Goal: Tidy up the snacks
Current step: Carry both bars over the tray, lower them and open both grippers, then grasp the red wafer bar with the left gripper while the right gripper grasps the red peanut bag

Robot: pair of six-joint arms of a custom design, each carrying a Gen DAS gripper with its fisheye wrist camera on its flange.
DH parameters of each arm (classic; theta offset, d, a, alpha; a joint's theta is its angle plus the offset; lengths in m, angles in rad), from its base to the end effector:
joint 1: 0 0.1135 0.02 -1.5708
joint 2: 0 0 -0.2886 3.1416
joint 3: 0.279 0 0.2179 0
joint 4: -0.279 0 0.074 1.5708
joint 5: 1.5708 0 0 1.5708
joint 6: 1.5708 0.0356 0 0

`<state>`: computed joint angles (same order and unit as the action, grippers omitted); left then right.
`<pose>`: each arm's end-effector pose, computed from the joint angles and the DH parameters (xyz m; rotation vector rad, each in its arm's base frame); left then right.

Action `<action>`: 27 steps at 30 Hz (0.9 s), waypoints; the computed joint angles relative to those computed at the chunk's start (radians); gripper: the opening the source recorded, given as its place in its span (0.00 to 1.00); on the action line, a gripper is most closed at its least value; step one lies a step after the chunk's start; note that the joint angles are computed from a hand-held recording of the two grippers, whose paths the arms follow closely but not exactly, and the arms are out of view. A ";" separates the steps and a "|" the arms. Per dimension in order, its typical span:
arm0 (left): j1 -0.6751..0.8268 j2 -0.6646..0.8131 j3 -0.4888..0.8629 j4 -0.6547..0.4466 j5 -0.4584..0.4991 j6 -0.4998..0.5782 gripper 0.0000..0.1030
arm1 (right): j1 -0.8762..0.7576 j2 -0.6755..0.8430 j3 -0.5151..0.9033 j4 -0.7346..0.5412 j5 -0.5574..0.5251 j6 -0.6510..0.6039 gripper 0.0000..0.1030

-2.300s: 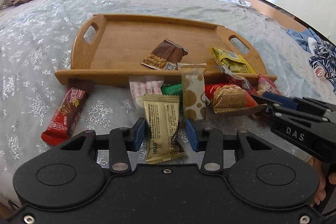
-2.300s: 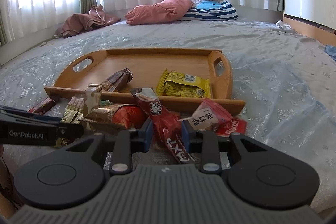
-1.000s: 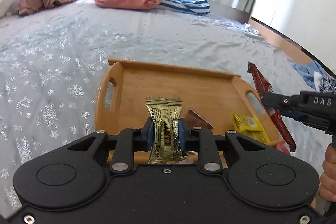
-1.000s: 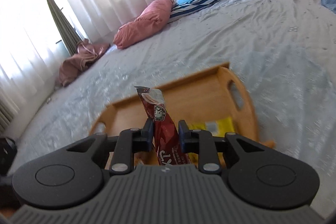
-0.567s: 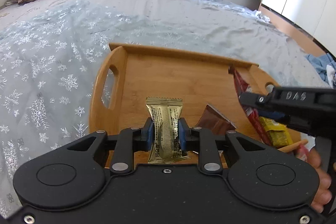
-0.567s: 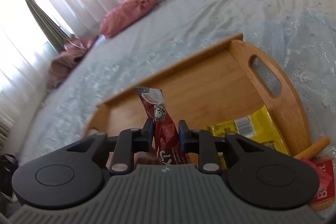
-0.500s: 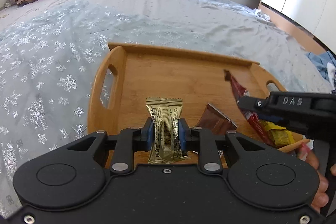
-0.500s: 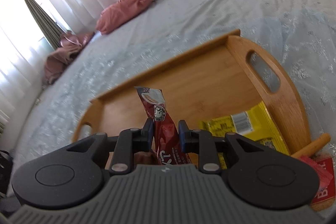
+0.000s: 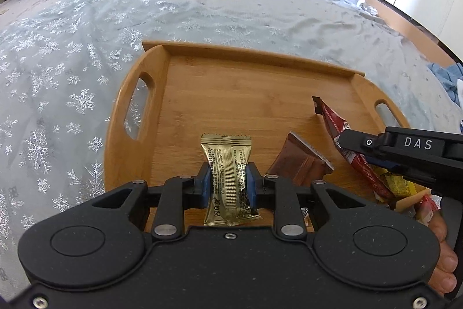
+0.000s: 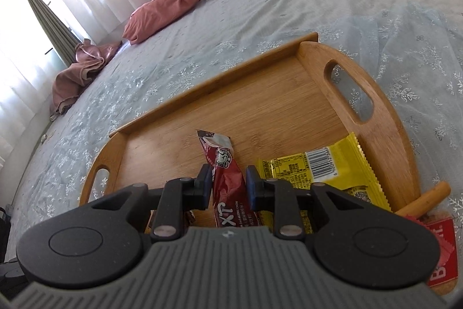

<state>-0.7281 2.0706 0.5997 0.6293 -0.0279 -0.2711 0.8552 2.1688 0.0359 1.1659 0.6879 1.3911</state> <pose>0.2335 -0.2068 0.0826 0.5437 2.3954 -0.4191 0.1347 0.1204 0.0592 0.8422 2.1144 0.2843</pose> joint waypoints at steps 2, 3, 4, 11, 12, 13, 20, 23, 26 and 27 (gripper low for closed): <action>-0.005 0.001 0.001 0.000 -0.005 0.004 0.23 | 0.005 0.003 -0.004 0.015 0.001 -0.008 0.34; -0.005 0.002 0.003 0.000 -0.002 0.006 0.24 | 0.008 0.003 -0.004 0.016 0.004 -0.014 0.35; -0.005 0.001 0.002 0.001 0.000 0.004 0.27 | 0.011 0.003 -0.005 0.023 0.008 -0.024 0.35; -0.004 -0.050 -0.059 0.043 0.011 0.003 0.62 | 0.069 -0.109 0.010 -0.106 0.065 -0.049 0.58; -0.003 -0.068 -0.076 0.050 0.011 0.004 0.66 | 0.082 -0.131 0.007 -0.123 0.077 -0.052 0.60; -0.002 -0.088 -0.097 0.059 0.011 0.005 0.71 | 0.097 -0.156 0.007 -0.150 0.089 -0.051 0.60; 0.027 -0.256 -0.284 0.143 0.052 0.036 0.82 | 0.269 -0.355 0.043 -0.477 0.213 0.010 0.72; 0.039 -0.340 -0.371 0.168 0.049 0.051 0.84 | 0.384 -0.403 0.096 -0.688 0.281 0.095 0.78; 0.045 -0.414 -0.447 0.188 0.036 0.074 0.86 | 0.496 -0.412 0.174 -0.929 0.336 0.213 0.83; 0.046 -0.433 -0.474 0.199 0.029 0.078 0.87 | 0.532 -0.405 0.205 -1.016 0.351 0.264 0.85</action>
